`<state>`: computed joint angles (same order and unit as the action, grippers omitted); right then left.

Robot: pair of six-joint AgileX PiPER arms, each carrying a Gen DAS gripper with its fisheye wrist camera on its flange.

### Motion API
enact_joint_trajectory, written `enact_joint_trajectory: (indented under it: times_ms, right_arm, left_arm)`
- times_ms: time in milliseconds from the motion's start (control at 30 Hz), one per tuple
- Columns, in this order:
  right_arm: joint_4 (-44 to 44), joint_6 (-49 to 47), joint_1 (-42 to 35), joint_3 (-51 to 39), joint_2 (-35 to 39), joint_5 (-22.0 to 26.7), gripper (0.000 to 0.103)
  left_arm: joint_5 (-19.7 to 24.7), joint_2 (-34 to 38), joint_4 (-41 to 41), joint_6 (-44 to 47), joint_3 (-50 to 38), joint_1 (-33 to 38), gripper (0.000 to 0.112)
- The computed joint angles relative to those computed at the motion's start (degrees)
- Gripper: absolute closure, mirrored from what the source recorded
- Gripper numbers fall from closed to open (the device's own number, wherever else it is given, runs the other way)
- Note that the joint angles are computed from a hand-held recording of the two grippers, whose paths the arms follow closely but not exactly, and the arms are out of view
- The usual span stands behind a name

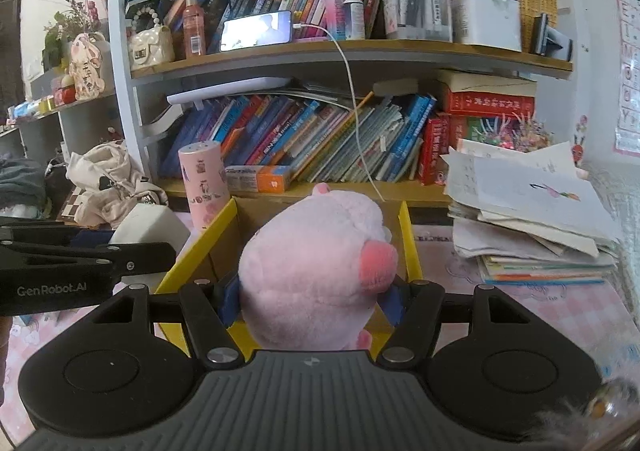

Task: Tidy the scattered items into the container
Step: 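Carry the sponge with the left tool while the right tool carries the pig into the yellow box, then open the left gripper to drop the sponge while the right gripper releases the pig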

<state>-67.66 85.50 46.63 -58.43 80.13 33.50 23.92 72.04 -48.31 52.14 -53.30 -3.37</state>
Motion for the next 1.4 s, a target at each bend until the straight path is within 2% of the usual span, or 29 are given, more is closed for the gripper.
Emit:
enact_joint_trajectory:
  times_ms: [100, 233, 400, 500, 700, 900, 1033, 1267, 1400]
  right_arm:
    - [3.0, -5.5, -3.6, -2.5, 2.0, -3.7, 0.04]
    - [11.4, -15.4, -8.2, -6.6, 5.3, -7.4, 0.04]
    - [24.1, -30.9, -12.7, -12.3, 10.6, -9.4, 0.04]
    - [34.0, -42.3, -15.1, -16.8, 14.6, -8.8, 0.04]
    - [46.9, -60.9, -17.8, -27.3, 23.3, -1.9, 0.04]
    - [54.2, -74.2, -19.8, -37.2, 30.7, 4.2, 0.04]
    - [58.1, -83.8, -20.7, -45.7, 36.0, 10.6, 0.039]
    - [61.6, -93.7, -21.6, -60.7, 44.6, 21.2, 0.039]
    - [63.1, -96.8, -21.9, -67.9, 48.8, 26.4, 0.039]
  left_arm:
    - [-1.2, 3.1, 2.3, -2.2, -2.8, -1.3, 0.079]
    - [-0.3, 8.3, 5.6, -7.3, -7.3, -2.2, 0.079]
    - [0.3, 15.1, 11.0, -14.5, -13.5, -2.8, 0.079]
    - [0.7, 18.8, 15.2, -17.6, -17.2, -3.5, 0.079]
    - [4.4, 26.2, 23.1, -23.6, -24.4, -4.4, 0.079]
    - [9.2, 32.9, 30.2, -28.1, -33.1, -5.1, 0.079]
    - [12.7, 36.7, 33.4, -29.7, -38.7, -5.5, 0.079]
    - [18.9, 42.5, 37.7, -31.3, -46.7, -6.6, 0.079]
    - [19.1, 43.3, 40.3, -32.1, -47.6, -7.5, 0.079]
